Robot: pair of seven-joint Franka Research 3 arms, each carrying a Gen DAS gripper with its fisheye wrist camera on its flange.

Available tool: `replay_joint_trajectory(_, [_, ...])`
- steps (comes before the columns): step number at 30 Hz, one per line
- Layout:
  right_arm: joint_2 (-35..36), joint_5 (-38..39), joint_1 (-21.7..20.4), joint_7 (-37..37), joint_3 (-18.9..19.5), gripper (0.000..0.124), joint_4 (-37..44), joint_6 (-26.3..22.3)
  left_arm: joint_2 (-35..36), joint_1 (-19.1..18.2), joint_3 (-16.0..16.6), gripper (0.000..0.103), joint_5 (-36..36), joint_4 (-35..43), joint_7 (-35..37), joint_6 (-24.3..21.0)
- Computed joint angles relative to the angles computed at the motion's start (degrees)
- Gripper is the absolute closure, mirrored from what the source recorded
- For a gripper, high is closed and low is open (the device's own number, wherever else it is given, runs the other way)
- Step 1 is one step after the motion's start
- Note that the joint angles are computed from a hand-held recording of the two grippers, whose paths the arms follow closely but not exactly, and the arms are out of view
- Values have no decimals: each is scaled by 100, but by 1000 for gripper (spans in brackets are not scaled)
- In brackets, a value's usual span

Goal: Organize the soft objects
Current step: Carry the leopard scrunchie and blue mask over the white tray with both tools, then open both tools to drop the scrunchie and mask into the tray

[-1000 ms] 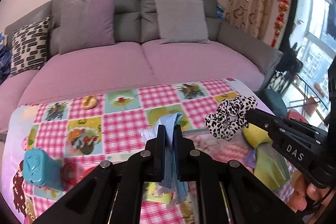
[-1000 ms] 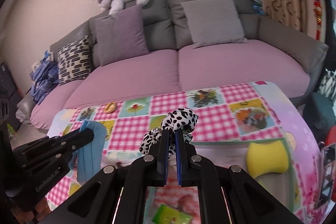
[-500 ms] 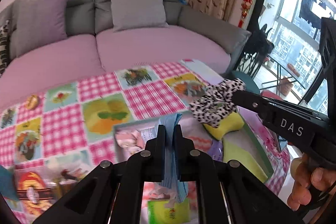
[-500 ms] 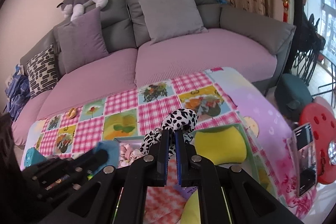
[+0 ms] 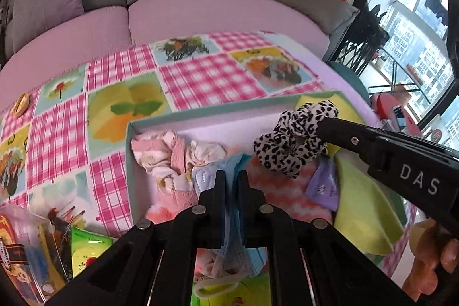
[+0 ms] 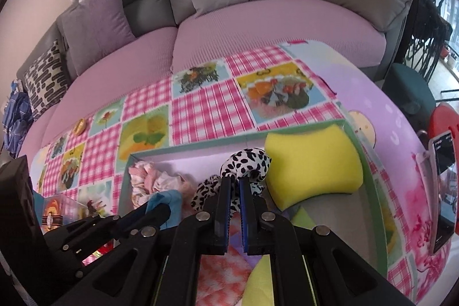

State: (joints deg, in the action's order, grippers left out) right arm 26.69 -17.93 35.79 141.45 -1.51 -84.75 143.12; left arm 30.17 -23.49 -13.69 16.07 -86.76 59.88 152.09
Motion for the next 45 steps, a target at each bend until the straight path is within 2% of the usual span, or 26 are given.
replay_joint_trajectory(13, [205,41,54,-244,19,113,423,-694,-20,18,-44,94,-124,156,106,-368])
replay_joint_trajectory(16, [198,-33,90,-304,19,113,532,-895,-145,7,-13,82,-117,133,40,-534])
replay_joint_trajectory(18, [180,-148,136,-360,8,107,617,-1086,-270,-6,44,68,-75,47,-105,-574])
replay_joint_trajectory(22, [55,-408,215,-352,-5,104,634,-1243,-487,-168,307,60,423,9,-671,-994])
replay_joint_trajectory(23, [35,-494,241,-349,-12,95,654,-1318,-547,-151,321,60,487,-35,-774,-1054])
replay_joint_trajectory(24, [33,-575,267,-356,-14,78,702,-1429,-618,-108,320,59,504,-97,-872,-1115])
replay_joint_trajectory(26, [34,-750,321,-355,-20,68,785,-1626,-740,-34,319,59,544,-215,-1064,-1232])
replay_joint_trajectory(31, [54,-828,308,-530,81,68,911,-1725,-1086,85,386,59,929,-578,-1623,-1469])
replay_joint_trajectory(32, [79,-816,307,-586,99,67,949,-1735,-1147,133,372,56,943,-650,-1692,-1477])
replay_joint_trajectory(33, [114,-789,306,-666,122,67,1001,-1753,-1233,190,365,47,948,-756,-1770,-1465])
replay_joint_trajectory(35, [181,-759,325,-777,137,65,1098,-1775,-1346,252,350,38,1034,-897,-1908,-1422])
replay_joint_trajectory(42, [351,-680,423,-986,121,58,1350,-1787,-1633,416,314,35,1268,-1225,-2311,-1411])
replay_joint_trajectory(45, [451,-643,473,-1081,105,56,1500,-1822,-1678,458,311,29,1353,-1272,-2455,-1497])
